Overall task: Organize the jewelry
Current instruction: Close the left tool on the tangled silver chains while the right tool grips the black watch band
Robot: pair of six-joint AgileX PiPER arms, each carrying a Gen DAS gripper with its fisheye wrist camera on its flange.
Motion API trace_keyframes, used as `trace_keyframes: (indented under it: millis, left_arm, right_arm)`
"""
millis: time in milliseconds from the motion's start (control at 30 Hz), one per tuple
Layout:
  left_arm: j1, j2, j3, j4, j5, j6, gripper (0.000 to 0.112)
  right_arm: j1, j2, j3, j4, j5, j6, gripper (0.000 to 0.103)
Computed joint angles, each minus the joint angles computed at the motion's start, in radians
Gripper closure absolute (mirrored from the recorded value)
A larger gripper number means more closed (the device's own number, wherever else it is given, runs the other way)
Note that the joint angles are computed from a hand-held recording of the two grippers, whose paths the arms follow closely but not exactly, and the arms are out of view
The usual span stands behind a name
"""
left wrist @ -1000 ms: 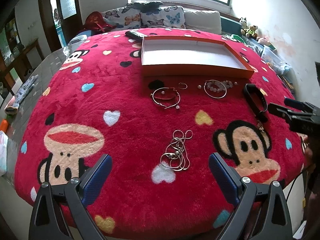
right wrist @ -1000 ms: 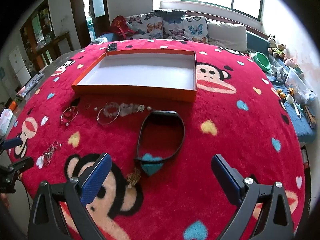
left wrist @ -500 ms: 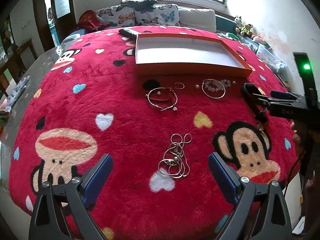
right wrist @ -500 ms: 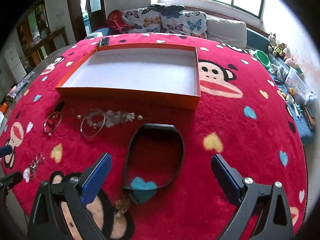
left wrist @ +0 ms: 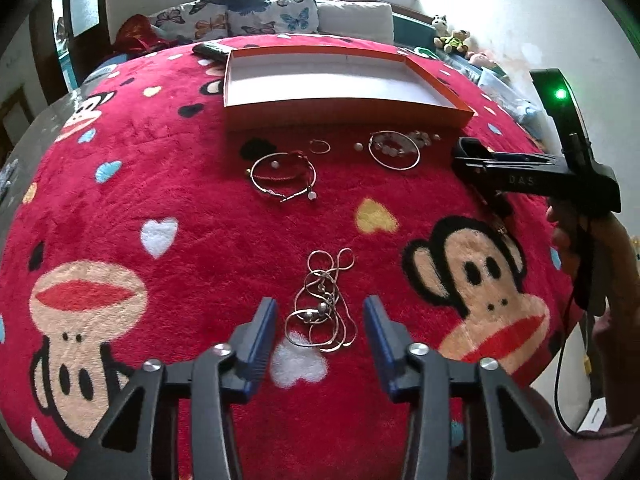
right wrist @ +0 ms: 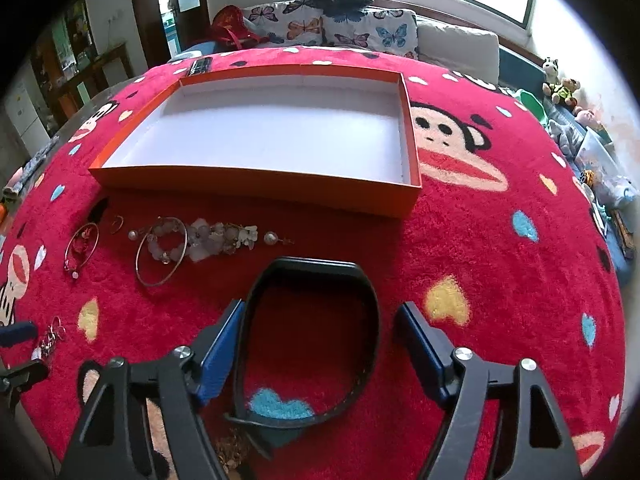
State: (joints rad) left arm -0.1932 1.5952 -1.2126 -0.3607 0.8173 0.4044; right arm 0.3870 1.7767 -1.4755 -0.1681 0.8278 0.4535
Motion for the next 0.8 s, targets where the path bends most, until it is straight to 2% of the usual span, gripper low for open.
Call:
trace_keyframes:
  millis: [133,367,633,733,767,800]
  left_arm:
    - [-0.002,0.001,0.004,0.000,-0.009,0.009,0.073]
    - [-0.035,0.022,-0.013,0.047,-0.023,-0.026,0.072]
    - [-0.105,0.027,0.002,0.146,-0.098,-0.067,0.073]
    - [-0.098,0.021,0.011,0.134,-0.107,-0.056,0.087]
    - [-0.096,0.022,0.009,0.143,-0.108,-0.065,0.097]
    - [-0.092,0.023,0.006,0.141,-0.104,-0.066,0.101]
  right_arm:
    - [0.007,0.014,-0.016,-0.017,0.002,0.005,0.021]
    - [0.004,0.016,-0.013,-0.013,-0.010,0.003,0.021]
    - [0.007,0.021,-0.018,-0.021,-0.012,0.010,0.021]
    - [0.007,0.019,-0.013,-0.022,-0.017,0.014,0.021]
    - [0.007,0.019,-0.014,-0.024,-0.016,0.015,0.021]
    - [0.007,0.020,-0.015,-0.024,-0.016,0.014,0.021]
